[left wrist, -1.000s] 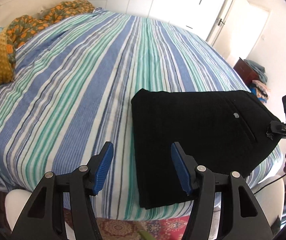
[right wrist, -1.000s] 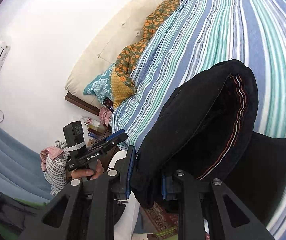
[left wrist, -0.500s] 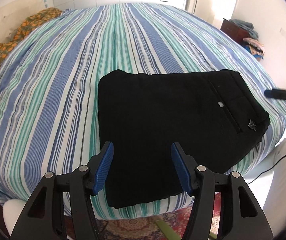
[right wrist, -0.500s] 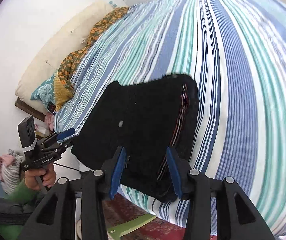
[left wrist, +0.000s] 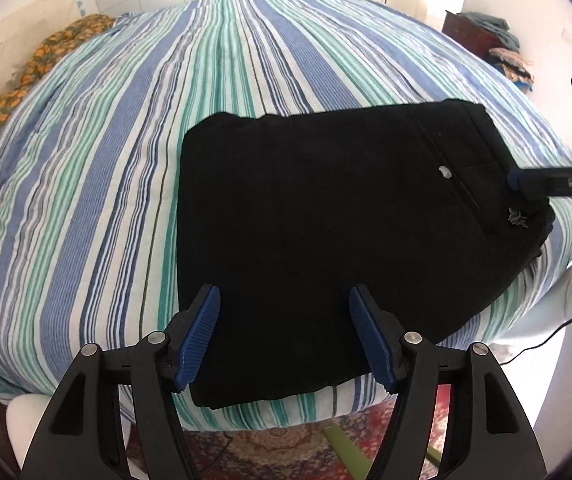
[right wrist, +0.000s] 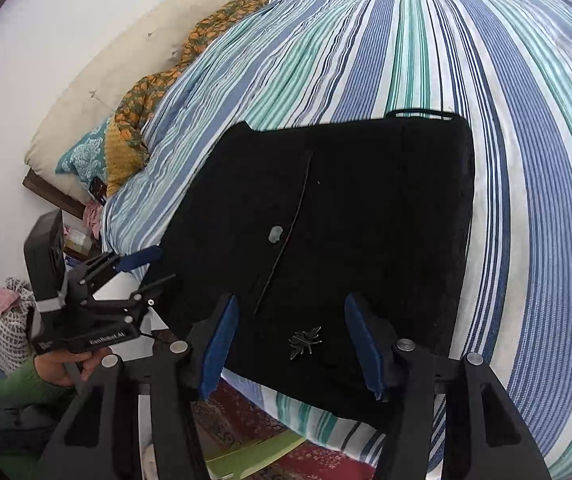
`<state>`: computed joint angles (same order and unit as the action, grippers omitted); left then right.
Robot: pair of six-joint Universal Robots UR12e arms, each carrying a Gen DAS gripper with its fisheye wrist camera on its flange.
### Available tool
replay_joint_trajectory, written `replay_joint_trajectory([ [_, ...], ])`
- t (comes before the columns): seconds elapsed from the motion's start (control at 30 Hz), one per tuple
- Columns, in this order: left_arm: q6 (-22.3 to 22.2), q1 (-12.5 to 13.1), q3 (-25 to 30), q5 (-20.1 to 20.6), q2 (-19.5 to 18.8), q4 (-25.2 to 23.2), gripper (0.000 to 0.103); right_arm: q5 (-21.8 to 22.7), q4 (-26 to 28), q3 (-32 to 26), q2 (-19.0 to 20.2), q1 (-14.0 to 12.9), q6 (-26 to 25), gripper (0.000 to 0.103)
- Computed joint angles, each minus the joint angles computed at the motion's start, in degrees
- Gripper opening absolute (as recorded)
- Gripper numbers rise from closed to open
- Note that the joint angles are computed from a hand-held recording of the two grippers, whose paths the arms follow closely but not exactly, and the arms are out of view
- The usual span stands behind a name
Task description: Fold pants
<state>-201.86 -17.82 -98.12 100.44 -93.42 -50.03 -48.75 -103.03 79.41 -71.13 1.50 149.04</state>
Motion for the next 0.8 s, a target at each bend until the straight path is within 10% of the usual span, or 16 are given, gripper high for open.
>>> replay_joint_trajectory([
  [0.37,-0.6,1.14,-0.75,-2.27,-0.68,0.31,0.083,-4.63,-8.49,-7.55,6.54,1.96,12.13,0.062],
  [0.53,-4.46,2.79,-3.93,-3.85,2.61,4.13,0.083,2.63,-13.93,-1.92,4.12,-1.34,19.69,0.05],
  [0.73,-5.31,3.98,-4.38,-6.24,2.14,1.05,0.083,9.26,-12.04,5.68,-3.52,-3.54,5.59,0.051],
  [0.8,-4.53,3.84,-4.26,-6.47,1.9,0.29,0.084,2.95,-6.34,6.03,-4.09,-2.57,0.34,0.051],
])
